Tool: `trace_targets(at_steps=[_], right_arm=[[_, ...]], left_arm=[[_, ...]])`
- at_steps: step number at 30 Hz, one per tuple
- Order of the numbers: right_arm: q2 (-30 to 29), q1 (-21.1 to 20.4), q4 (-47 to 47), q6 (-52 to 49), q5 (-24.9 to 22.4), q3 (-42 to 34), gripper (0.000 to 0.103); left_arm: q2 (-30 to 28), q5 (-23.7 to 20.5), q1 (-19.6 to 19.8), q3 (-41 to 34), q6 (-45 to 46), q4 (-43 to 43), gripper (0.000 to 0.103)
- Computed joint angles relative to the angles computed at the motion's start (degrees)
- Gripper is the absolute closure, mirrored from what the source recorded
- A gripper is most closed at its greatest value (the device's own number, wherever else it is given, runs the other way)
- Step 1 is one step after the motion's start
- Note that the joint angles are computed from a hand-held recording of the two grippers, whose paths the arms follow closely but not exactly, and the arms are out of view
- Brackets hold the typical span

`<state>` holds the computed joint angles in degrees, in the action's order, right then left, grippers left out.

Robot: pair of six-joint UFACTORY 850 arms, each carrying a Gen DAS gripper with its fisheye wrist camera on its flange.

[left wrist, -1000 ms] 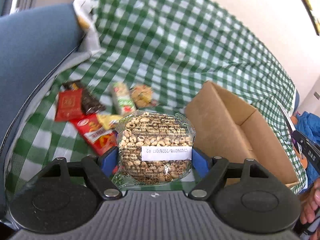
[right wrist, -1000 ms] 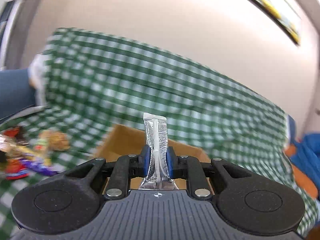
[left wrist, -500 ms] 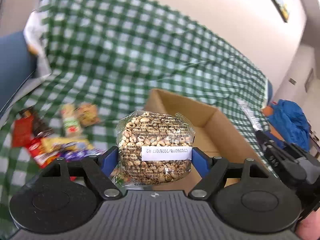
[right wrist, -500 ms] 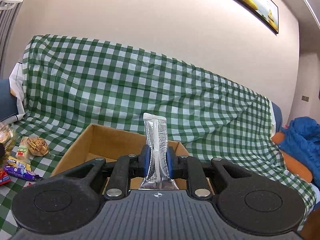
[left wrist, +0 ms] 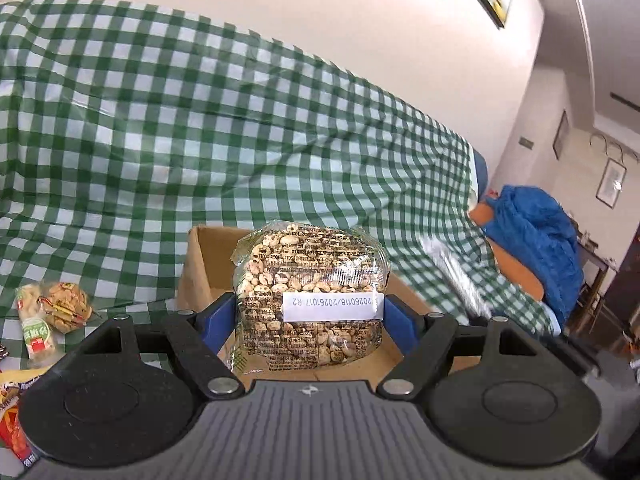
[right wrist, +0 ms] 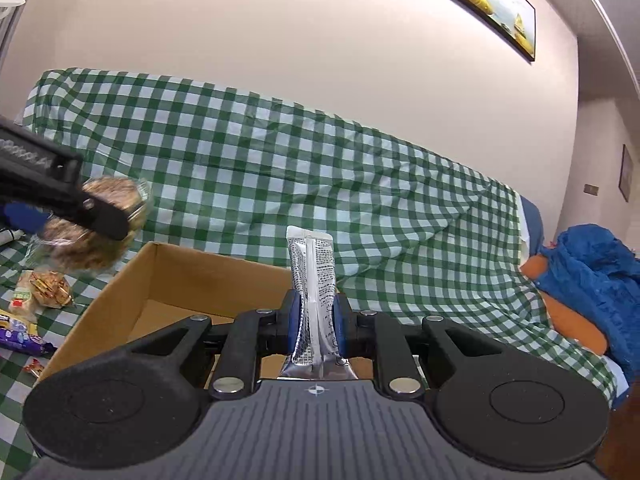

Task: Organize snacks
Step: 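Carry the nut box with the left tool while the right tool carries the silver bar to the box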

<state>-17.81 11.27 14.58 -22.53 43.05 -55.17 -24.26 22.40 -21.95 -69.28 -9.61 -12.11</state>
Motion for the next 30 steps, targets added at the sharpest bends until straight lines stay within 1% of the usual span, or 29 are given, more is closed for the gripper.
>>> trace_targets(at_steps=[2, 5, 7, 13, 24, 30], right_arm=[[-0.2, 0.2, 0.7, -0.9, 0.4, -0.1, 0.084], [-0.7, 0.6, 1.4, -2.4, 0.9, -0.5, 0.084], [-1.0, 0.9, 1.9, -3.1, 1.1, -0.7, 0.084], [-1.5, 1.4, 2.7, -4.6, 1.7, -1.1, 0.084], [-1.6, 1.6, 3.1, -3.7, 1.8, -1.3, 0.084], [-1.6, 1.6, 3.3, -3.8, 1.9, -1.4, 0.084]], left_arm=[[-0.6, -1.0, -0.1, -0.2, -1.4, 1.5, 0.021], [-1.9, -1.1, -0.3, -1.4, -0.7, 1.6, 0.021], [-2.4, -0.8, -0.1, -1.8, -3.0, 3.7, 0.021], [-3.0, -2.2, 0.3, -2.6, -6.5, 6.2, 0.021], [-3.0, -2.4, 0.0, -3.1, -7.9, 8.4, 0.021], [-3.0, -2.6, -0.1, -3.2, -7.8, 8.2, 0.021]])
